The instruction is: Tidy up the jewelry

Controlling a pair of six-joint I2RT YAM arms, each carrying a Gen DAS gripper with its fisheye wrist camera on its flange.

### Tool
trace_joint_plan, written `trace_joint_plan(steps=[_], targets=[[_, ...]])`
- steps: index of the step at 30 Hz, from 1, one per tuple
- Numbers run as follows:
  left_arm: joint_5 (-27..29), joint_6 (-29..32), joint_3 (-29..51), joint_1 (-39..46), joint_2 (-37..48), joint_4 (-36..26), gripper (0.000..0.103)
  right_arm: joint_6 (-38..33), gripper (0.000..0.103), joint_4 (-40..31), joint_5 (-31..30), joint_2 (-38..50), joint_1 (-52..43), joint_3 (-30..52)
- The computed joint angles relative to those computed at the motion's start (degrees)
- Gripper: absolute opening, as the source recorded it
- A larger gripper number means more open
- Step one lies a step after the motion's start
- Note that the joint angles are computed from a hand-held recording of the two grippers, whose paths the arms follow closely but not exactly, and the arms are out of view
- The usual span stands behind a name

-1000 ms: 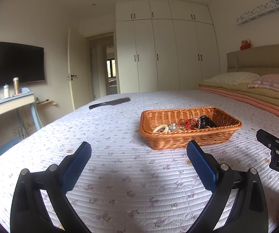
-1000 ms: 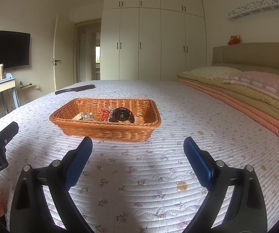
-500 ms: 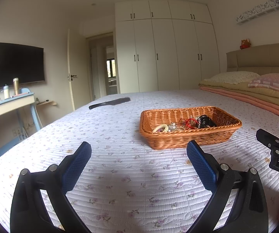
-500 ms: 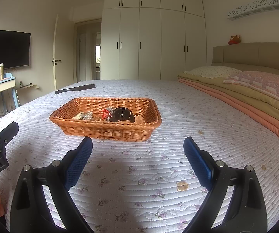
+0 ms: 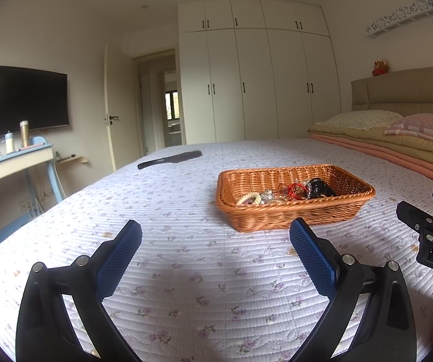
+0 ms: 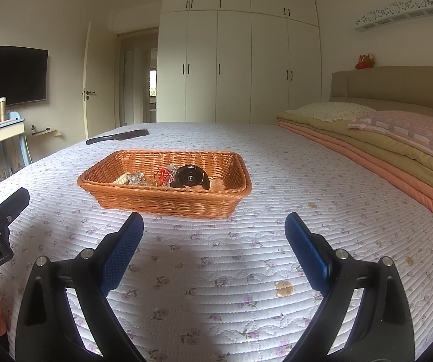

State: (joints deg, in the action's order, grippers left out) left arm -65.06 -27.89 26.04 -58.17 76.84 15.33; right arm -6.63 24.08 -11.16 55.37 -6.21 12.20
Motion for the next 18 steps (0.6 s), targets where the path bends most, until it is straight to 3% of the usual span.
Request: trace_joint_plan(steps=[18], targets=[[0.0, -0.09, 0.08, -0.02, 0.0, -0.17, 0.095, -0.08, 0.09, 0.2, 0.0, 0.58, 0.14, 0.19]])
